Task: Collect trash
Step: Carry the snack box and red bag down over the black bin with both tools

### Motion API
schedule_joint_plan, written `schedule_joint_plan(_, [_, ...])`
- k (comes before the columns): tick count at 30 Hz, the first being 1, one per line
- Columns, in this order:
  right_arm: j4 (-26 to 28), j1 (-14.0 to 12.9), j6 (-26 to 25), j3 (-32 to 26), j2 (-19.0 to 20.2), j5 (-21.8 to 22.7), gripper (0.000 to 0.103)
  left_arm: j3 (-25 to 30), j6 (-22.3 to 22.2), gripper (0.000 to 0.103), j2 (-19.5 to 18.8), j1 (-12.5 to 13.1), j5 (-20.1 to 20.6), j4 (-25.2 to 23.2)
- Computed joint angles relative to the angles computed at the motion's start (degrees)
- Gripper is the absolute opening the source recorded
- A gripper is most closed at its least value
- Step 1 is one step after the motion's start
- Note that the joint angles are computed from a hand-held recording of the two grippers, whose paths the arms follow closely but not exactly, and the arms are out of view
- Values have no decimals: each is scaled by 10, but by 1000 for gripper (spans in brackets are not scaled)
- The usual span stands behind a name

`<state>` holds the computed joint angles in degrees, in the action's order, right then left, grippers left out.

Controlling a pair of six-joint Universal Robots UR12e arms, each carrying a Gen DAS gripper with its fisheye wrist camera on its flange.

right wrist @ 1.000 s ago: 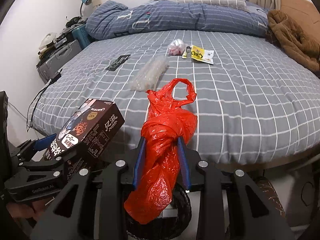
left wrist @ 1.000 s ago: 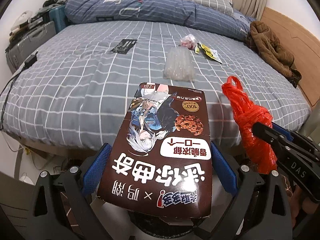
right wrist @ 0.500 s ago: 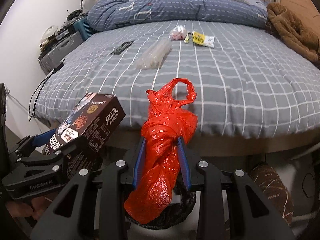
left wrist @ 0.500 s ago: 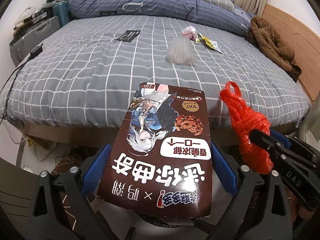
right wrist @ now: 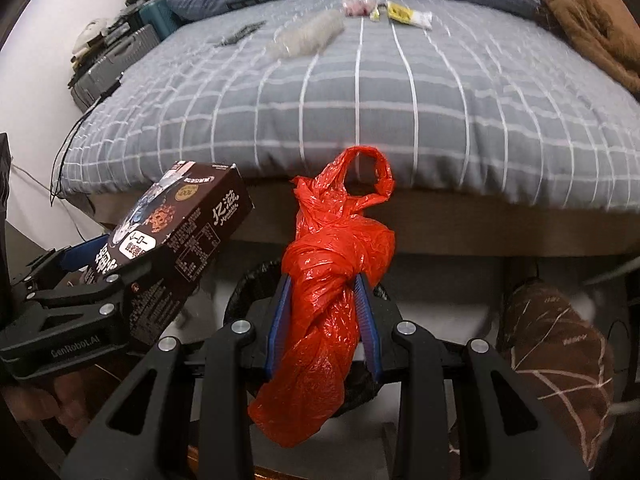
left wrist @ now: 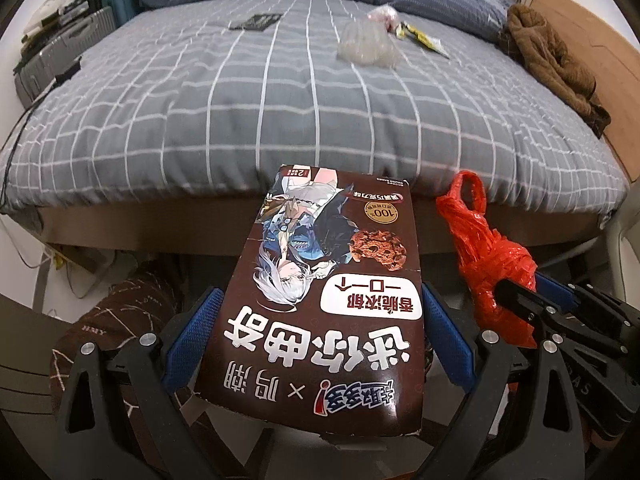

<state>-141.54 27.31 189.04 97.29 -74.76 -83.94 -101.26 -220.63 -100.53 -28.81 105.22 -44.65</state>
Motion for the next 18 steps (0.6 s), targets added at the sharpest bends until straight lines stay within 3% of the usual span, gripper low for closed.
schedule_joint_plan(18, [91, -8, 7, -26, 44, 33, 31, -7, 2, 93, -26, 22, -61, -27])
